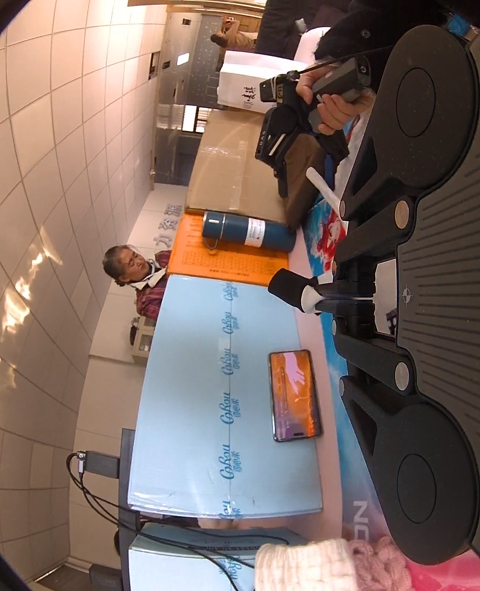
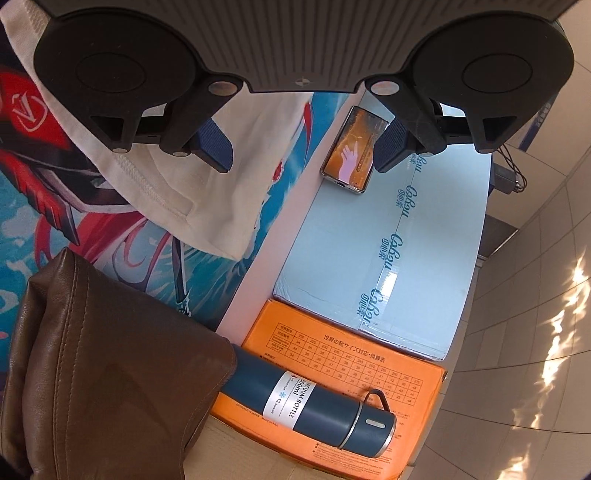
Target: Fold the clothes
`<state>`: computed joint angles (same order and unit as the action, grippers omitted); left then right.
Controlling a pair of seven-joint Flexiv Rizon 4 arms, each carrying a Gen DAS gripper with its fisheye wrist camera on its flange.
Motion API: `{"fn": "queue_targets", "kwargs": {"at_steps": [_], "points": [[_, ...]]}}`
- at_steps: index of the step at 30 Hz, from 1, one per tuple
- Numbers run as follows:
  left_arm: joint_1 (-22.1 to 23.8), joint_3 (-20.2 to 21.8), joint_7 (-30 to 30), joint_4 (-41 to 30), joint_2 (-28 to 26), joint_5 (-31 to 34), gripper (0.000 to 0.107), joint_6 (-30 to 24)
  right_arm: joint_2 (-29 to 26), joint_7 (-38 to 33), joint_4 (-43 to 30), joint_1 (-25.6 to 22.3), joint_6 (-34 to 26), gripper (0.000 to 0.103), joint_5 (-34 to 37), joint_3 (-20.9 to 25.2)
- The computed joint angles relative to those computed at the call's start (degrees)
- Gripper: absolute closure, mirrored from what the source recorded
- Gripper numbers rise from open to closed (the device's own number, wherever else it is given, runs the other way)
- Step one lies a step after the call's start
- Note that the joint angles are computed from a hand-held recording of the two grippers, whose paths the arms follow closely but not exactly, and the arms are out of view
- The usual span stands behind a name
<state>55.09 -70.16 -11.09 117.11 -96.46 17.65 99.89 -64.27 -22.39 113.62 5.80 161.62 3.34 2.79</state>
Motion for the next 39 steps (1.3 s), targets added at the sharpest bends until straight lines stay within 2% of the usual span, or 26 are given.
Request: {"fn": "queue_targets", "kwargs": {"at_steps": [4, 7, 9, 10, 11, 14, 16, 18, 20, 21, 24, 27, 31, 33, 36, 37, 39], "points": [[0.1, 2.9, -0.2, -0.1, 3.9, -0.6, 0.105, -1.0, 0.9, -0.7, 1.9, 0.8, -0.6, 0.021, 2.1, 0.0], [2.7, 2.2, 1.0, 1.0, 3.3, -2.3, 0.092, -5.2, 2.6, -3.3, 4.2, 2.9, -2.5, 0.021, 5.5, -0.9], [4.4, 0.4, 2.6, 1.3, 1.3, -4.4, 0.07, -9.2, 4.3, -6.1, 5.9, 5.1, -5.4, 0.021, 9.3, -1.9], [5.0, -0.5, 3.2, 1.5, 0.5, -5.6, 0.045, -10.5, 5.1, -7.5, 6.6, 6.2, -6.7, 0.021, 11.3, -2.4], [4.9, -1.3, 3.1, 1.5, -0.1, -6.9, 0.031, -10.3, 5.6, -8.9, 7.1, 7.3, -7.6, 0.021, 13.2, -2.9], [1.9, -2.3, -0.6, 0.7, 0.5, -9.3, 0.031, -5.2, 6.3, -12.3, 8.1, 9.1, -7.3, 0.021, 17.2, -3.6], [-3.7, 0.0, -7.2, -2.0, 6.0, -11.1, 0.031, 0.6, 6.5, -13.6, 8.5, 9.2, -6.5, 0.021, 18.3, -3.4], [-9.1, 3.9, -13.3, -5.8, 13.0, -15.0, 0.031, -0.1, 6.6, -13.8, 8.9, 8.6, -5.4, 0.021, 17.6, -2.7], [-11.9, 6.5, -16.5, -8.3, 17.1, -17.3, 0.032, -6.9, 6.6, -14.0, 9.5, 8.0, -4.2, 0.021, 16.8, -2.1], [-12.2, 6.9, -16.5, -8.7, 17.7, -17.4, 0.032, -10.2, 6.6, -14.0, 9.8, 7.8, -3.6, 0.021, 16.3, -1.9], [-11.0, 6.5, -9.2, -6.0, 16.9, -15.0, 0.031, -15.7, 6.7, -15.1, 10.6, 7.5, -3.0, 0.021, 15.8, -2.0], [-13.2, 9.4, -5.2, -3.3, 19.9, -13.7, 0.031, -15.0, 6.7, -16.2, 10.9, 6.6, -2.9, 0.021, 13.9, -2.4], [-17.8, 14.4, -2.8, -1.5, 23.6, -12.6, 0.03, -8.4, 6.9, -17.0, 11.1, 2.9, -2.7, 0.021, 5.1, -2.4], [-19.1, 15.9, -3.8, 0.4, 25.2, -11.2, 0.029, -2.5, 7.4, -17.9, 11.3, 1.0, -3.3, 0.021, -0.1, -2.6], [-20.6, 17.4, -4.9, 3.9, 22.8, -3.5, 0.02, 13.1, 8.8, -21.4, 11.3, 0.4, -6.6, 0.021, -2.6, -4.1], [-21.0, 17.7, -4.9, 4.4, 21.8, -1.2, 0.016, 15.1, 9.3, -22.9, 11.2, 0.3, -7.7, 0.021, -3.2, -4.6], [-22.6, 18.8, -4.8, 5.4, 20.8, 2.6, 0.015, 17.3, 9.8, -26.1, 10.6, -0.2, -10.0, 0.02, -4.8, -5.5]]}}
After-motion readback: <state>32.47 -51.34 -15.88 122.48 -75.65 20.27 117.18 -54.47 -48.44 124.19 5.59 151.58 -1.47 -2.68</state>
